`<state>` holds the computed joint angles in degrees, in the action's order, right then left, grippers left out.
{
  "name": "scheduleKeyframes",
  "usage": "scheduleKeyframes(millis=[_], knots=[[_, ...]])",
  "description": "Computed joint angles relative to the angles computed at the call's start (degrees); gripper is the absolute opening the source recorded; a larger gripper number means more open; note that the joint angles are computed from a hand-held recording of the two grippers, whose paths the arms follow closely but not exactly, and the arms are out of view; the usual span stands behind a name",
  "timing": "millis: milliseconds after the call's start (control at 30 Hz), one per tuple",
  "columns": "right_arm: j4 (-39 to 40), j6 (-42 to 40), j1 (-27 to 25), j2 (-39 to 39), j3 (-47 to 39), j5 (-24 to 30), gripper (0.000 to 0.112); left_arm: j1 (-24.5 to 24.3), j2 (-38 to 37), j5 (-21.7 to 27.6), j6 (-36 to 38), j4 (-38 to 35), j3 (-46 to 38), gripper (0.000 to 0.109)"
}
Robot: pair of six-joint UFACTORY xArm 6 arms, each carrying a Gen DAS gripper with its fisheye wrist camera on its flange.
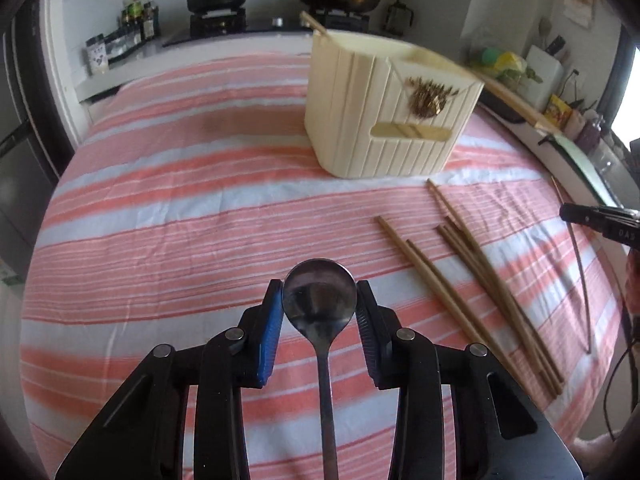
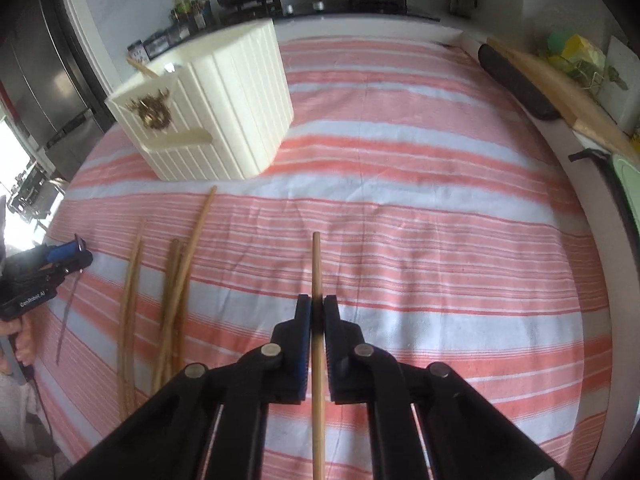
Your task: Organize utensils
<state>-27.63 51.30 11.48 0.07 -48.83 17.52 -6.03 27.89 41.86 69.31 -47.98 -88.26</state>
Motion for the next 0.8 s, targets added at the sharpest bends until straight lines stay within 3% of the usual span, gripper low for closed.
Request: scheduleKeyframes(millis=[200,433,633,700,800], knots=[[-18.9,14.9,3.5,-14.3,5.7,1.3,0.006,4.7,-11.8,4.6,10.6,-14.1,8.9,0.036],[-31.0,24.6,5.2,-18.9,4.6,3.7,0.006,8.8,-14.3,12.9,8.8,-18.7,6.1,0.036],[-37.0,26.6,2.4,-14.4,-3.9,2.7,0.006,8.7,-8.7,19.6,0.7,-19.7,-9.4,0.036],[-37.8,25.8,1.0,-11.4,-9.3,1.5,0.006,7.5,-5.7,19.2,-1.8,-20.9,-16.3,0.036],[-40.0,25.4,-0.5,-6.1,-18.8,0.5,0.006,4.1,0.3,14.7,-5.6,-22.0,-27.8,0.036]])
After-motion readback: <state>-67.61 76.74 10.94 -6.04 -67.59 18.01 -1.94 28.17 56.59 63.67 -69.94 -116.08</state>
